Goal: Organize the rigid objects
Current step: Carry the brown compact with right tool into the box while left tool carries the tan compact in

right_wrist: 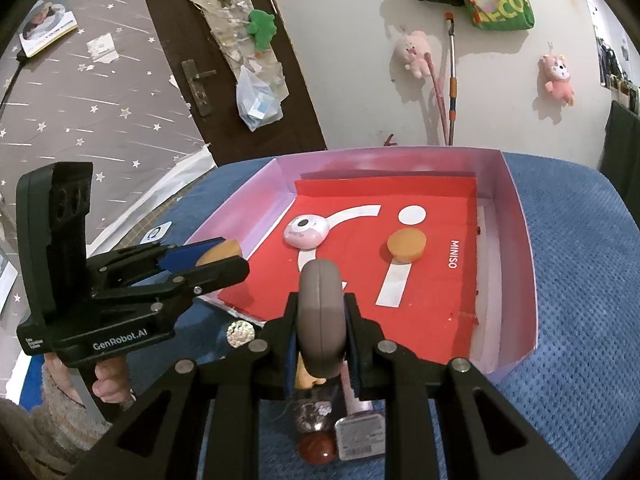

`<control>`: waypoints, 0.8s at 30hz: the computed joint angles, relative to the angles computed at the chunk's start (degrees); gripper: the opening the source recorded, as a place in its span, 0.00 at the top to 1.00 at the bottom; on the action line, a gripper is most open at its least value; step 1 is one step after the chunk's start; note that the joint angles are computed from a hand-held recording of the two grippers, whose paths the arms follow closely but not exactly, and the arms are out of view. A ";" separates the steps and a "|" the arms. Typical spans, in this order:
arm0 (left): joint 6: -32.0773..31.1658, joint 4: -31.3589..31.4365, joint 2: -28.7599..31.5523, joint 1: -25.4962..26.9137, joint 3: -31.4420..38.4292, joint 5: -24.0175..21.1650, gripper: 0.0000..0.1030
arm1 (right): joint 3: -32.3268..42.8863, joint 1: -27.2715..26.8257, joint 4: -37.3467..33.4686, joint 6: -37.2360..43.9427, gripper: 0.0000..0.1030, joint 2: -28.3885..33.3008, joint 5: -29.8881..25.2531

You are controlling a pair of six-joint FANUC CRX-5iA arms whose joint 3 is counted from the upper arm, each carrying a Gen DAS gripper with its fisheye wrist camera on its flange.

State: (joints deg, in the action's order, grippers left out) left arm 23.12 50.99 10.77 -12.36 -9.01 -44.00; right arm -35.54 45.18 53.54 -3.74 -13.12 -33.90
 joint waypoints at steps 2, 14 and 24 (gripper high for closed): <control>0.94 -0.76 0.60 0.05 0.80 -0.32 0.66 | 0.50 -0.52 -1.06 0.98 0.79 0.34 0.05; 6.96 -6.54 5.63 -0.59 7.82 -2.93 0.66 | 4.10 -3.33 -7.74 7.41 0.79 3.31 0.71; 14.22 -12.23 11.28 -0.86 15.06 -6.72 0.66 | 8.40 -5.76 -14.73 14.00 0.79 7.10 -0.50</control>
